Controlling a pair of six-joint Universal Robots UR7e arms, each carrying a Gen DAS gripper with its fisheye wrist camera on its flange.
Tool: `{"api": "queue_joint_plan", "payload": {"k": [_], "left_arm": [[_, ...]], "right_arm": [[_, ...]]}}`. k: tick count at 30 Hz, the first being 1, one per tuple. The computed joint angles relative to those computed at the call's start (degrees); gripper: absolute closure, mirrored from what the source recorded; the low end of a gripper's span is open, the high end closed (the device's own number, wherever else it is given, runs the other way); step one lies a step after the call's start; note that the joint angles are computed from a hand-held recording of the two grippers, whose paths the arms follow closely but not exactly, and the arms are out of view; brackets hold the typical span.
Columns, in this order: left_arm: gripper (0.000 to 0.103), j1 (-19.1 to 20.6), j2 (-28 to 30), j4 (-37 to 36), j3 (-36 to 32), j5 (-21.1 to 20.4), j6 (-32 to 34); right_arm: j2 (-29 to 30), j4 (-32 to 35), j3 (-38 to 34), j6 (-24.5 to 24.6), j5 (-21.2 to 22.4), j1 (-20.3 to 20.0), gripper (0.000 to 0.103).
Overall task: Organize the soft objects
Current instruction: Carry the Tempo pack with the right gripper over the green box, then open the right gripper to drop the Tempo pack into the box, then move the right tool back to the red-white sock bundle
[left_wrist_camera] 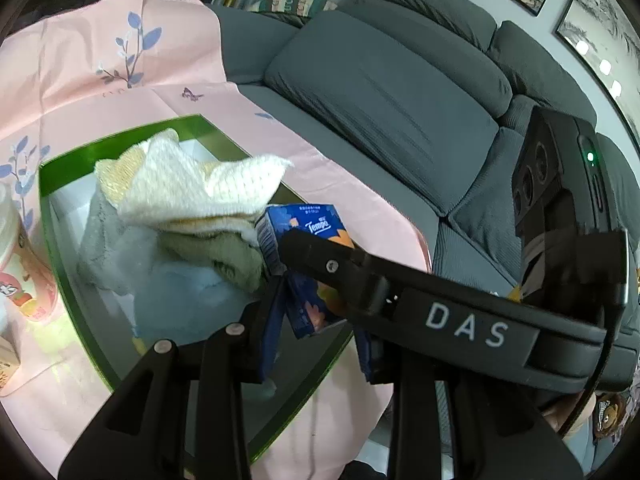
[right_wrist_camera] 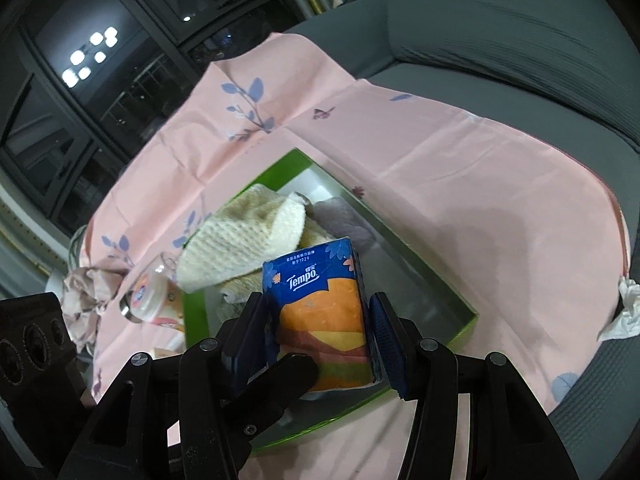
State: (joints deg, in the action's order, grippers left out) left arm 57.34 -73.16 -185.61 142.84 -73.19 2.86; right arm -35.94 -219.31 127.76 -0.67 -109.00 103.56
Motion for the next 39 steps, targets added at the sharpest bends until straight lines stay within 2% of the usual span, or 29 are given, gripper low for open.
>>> {"api": "queue_joint_plan", "payload": {"k": [8,20,25,26,28,30,32,35,39], "left_arm": [[0.074,0.90,2.20,0.75,-0.90,-0.08,-1.02],[0.071,-0.14,0.87,1.07,0.24,1.54,-2.42],[0.059,-1.45,-2.41,0.32,2.44,2.83,-2.78],[0.055,-1.73,-3.18,-0.26,3.04,3.21,-2.50],[0.049,-2.73,-5.24,-1.65,4.59,4.48,-2.20],[0.035,-3.42,-7.61,-2.01,5.90,5.47,-1.99],[0.031,-3.92,-10.41,-2.51,7.33,6.43,-1.67],[0.022,-4.69,-15.07,-2.43,9.51,8.61,-2.03],[0.011,-4.84,-22.48,0.16,11.59,11.78,-2.66]], "right_arm": [[0.35,2.17,-1.16,1.31,-3.33,-0.05,0.047],[0.62,4.20,-2.30,2.89,-7.85,1.13,0.047],[0.12,3.22,-1.70,3.09,-7.16,1.25,0.046],[0.17,2.73,-1.69,2.94,-7.29,1.53,0.043],[0.33,0.49,-1.31,2.12,-7.36,2.36,0.030],[0.37,-1.61,-0.86,1.01,-6.74,3.04,0.030],[0.33,-2.60,-0.70,0.54,-6.51,4.01,0.029],[0.82,-4.72,-0.58,-0.59,-6.58,5.56,0.018],[1.53,-5.81,-1.00,-1.98,-6.96,7.66,0.017]]}}
